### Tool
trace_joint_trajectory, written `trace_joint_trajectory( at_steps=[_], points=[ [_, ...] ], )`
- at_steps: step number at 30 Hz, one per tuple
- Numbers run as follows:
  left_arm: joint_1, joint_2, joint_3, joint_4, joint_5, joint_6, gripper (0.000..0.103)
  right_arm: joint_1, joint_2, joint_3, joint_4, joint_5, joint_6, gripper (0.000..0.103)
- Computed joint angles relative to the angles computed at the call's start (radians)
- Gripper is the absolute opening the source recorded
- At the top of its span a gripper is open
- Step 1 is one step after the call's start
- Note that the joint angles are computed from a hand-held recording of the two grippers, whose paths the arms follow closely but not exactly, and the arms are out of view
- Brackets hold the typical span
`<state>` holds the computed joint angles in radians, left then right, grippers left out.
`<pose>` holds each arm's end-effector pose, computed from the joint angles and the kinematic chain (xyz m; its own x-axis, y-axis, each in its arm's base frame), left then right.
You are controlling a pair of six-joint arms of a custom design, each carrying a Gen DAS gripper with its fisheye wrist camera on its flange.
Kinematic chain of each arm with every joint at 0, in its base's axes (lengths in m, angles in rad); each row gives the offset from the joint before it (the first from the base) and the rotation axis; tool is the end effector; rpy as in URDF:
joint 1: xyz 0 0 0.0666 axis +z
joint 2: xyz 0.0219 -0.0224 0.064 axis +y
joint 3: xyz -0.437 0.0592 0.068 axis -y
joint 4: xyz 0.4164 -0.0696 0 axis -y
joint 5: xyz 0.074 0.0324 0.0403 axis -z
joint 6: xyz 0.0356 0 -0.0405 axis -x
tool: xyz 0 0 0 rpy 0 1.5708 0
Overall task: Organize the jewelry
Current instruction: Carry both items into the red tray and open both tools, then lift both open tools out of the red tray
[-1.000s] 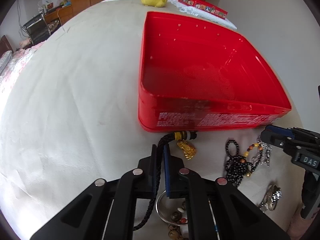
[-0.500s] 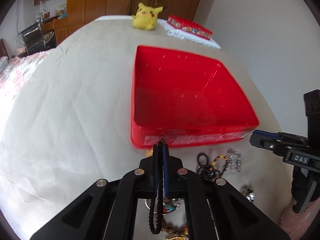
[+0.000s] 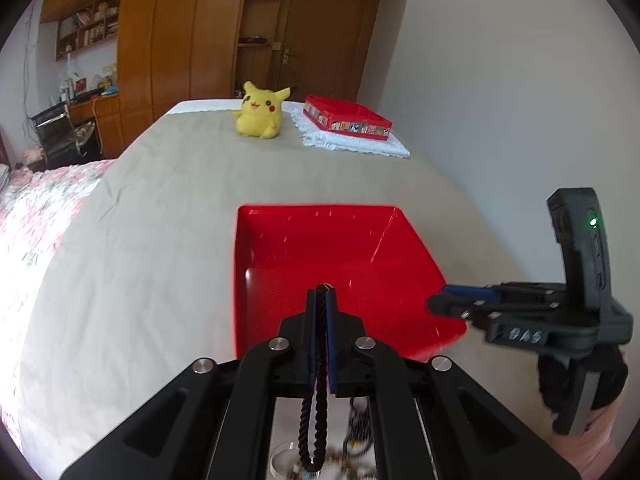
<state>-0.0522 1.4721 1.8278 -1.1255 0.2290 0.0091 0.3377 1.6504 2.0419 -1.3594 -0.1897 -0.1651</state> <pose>0.5136 -0.0353 0.6414 -0.6970 0.0275 -0.7166 0.2073 0.9644 -0.1645 0.5366 0.1951 0.6298 -0.8367 -0.1227 -0.5338 -0.2927 0.9239 0.2464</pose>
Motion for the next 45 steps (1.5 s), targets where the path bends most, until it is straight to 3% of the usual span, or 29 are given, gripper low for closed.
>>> trace_joint_trajectory(
  at_steps=[7, 15, 20, 22, 26, 33, 37, 45],
  points=[
    [-0.004, 0.151, 0.115, 0.032, 0.022, 0.015, 0.004, -0.016, 0.137, 0.126, -0.036, -0.003, -0.035, 0.029],
    [-0.005, 0.305, 0.218, -0.073, 0.002, 0.017, 0.004, -0.019, 0.239, 0.195, -0.094, 0.047, -0.02, 0.029],
    [-0.008, 0.337, 0.232, -0.113, -0.021, 0.012, 0.004, -0.015, 0.249, 0.195, -0.104, 0.064, -0.009, 0.03],
    [-0.007, 0.339, 0.235, -0.122, -0.019, 0.017, 0.004, -0.012, 0.243, 0.186, -0.098, 0.08, -0.006, 0.03],
    [-0.006, 0.331, 0.224, -0.12, -0.027, 0.022, 0.027, -0.009, 0.229, 0.167, -0.084, 0.077, -0.003, 0.036],
    [0.001, 0.308, 0.209, -0.121, -0.038, 0.023, 0.029, -0.02, 0.197, 0.144, -0.055, 0.06, -0.007, 0.04],
    [0.001, 0.268, 0.183, -0.106, -0.054, 0.021, 0.036, -0.024, 0.177, 0.136, -0.041, 0.068, -0.018, 0.04],
    [-0.003, 0.151, 0.097, -0.093, -0.059, 0.007, 0.038, -0.031, 0.125, 0.1, -0.011, 0.058, -0.039, 0.04]
  ],
)
